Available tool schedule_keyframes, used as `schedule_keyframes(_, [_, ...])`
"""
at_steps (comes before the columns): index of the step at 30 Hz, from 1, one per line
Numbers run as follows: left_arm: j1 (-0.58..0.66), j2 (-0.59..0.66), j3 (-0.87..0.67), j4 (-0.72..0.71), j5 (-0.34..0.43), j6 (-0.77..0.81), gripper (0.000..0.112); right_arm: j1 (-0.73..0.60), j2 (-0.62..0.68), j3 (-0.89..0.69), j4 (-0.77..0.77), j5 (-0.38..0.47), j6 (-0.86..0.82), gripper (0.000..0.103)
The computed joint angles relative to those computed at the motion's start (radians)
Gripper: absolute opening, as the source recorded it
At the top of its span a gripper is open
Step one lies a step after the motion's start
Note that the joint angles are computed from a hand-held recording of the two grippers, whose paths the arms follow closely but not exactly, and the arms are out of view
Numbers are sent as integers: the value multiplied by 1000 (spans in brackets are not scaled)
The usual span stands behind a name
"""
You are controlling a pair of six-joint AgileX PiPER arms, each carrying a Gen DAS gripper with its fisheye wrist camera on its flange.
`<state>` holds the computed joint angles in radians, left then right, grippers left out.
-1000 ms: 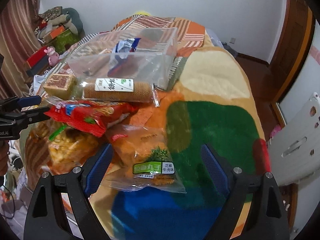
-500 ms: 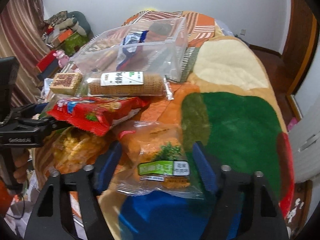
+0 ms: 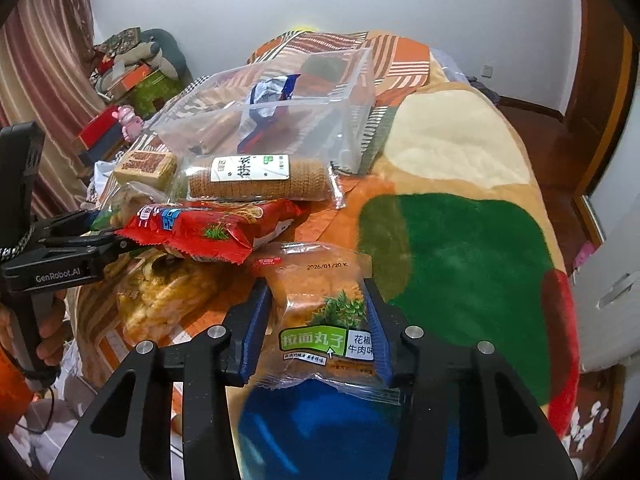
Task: Organize snacks
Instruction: 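Grasp the clear cookie bag with the left tool while the right tool grasps the bread bun bag, then lower both held bags into the clear box and open both tools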
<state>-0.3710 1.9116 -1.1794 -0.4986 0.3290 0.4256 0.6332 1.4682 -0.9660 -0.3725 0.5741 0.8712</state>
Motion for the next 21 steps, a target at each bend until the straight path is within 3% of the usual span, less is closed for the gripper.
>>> schedule_keyframes(8, [24,-71,32,-87,0,86,61,6,-47,-13,-104,57,80,41])
schedule_keyframes(14, [29,-127,43,-53,-21,62,59,10,-75,-49,-187,77,140,41])
schedule_keyframes(21, [52,-151,9,-73,-6,70,58,13,-44,-115,-239,52,145,41])
